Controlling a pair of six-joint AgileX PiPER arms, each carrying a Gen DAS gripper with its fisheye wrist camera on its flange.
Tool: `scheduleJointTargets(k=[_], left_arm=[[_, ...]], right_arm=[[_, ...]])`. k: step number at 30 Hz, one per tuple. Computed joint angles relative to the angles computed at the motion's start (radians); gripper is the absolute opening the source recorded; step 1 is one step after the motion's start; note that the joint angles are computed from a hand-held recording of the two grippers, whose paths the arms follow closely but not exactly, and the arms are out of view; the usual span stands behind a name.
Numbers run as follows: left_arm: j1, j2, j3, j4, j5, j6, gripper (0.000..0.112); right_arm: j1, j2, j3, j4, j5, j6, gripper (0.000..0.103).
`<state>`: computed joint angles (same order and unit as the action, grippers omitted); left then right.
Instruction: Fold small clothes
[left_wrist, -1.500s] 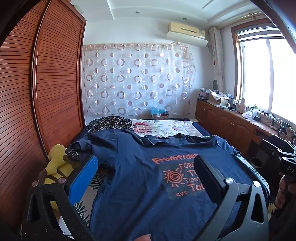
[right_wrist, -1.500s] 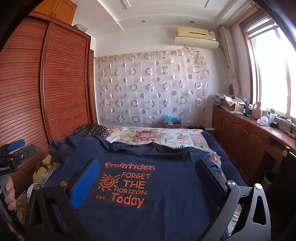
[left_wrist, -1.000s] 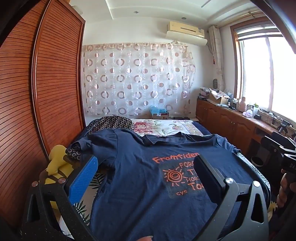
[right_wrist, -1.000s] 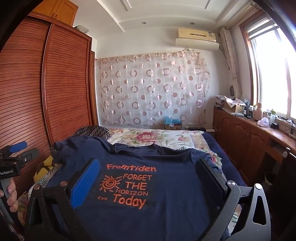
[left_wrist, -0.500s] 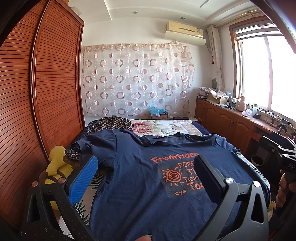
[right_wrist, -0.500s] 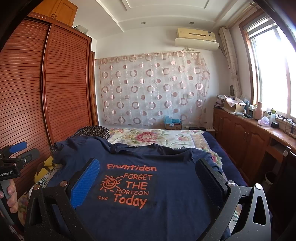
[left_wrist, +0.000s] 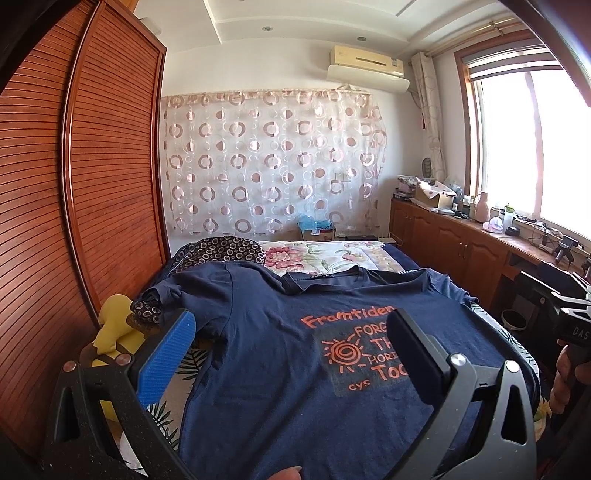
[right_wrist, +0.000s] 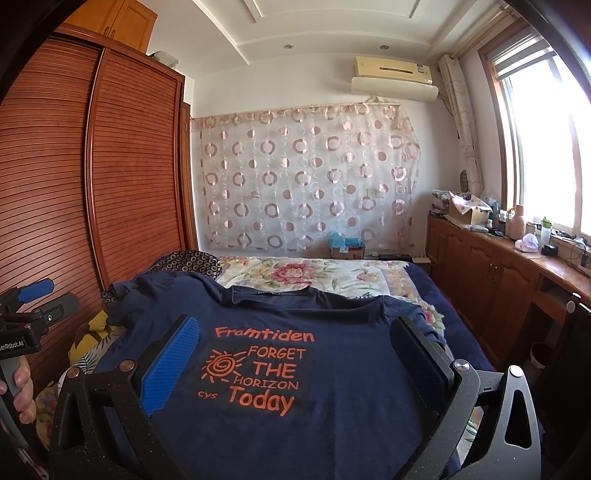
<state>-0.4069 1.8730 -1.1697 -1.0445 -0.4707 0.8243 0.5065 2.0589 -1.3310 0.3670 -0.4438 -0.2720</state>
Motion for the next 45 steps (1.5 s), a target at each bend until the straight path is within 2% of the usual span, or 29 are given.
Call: scheduleJointTargets(k=[45], left_arm=[[-0.007,0.008,-0.003,-0.004,-0.009,0.003,0.103]], right_arm=[[-0.005,0.002,-0.007,-0.031,0.015,0.023,0.103]])
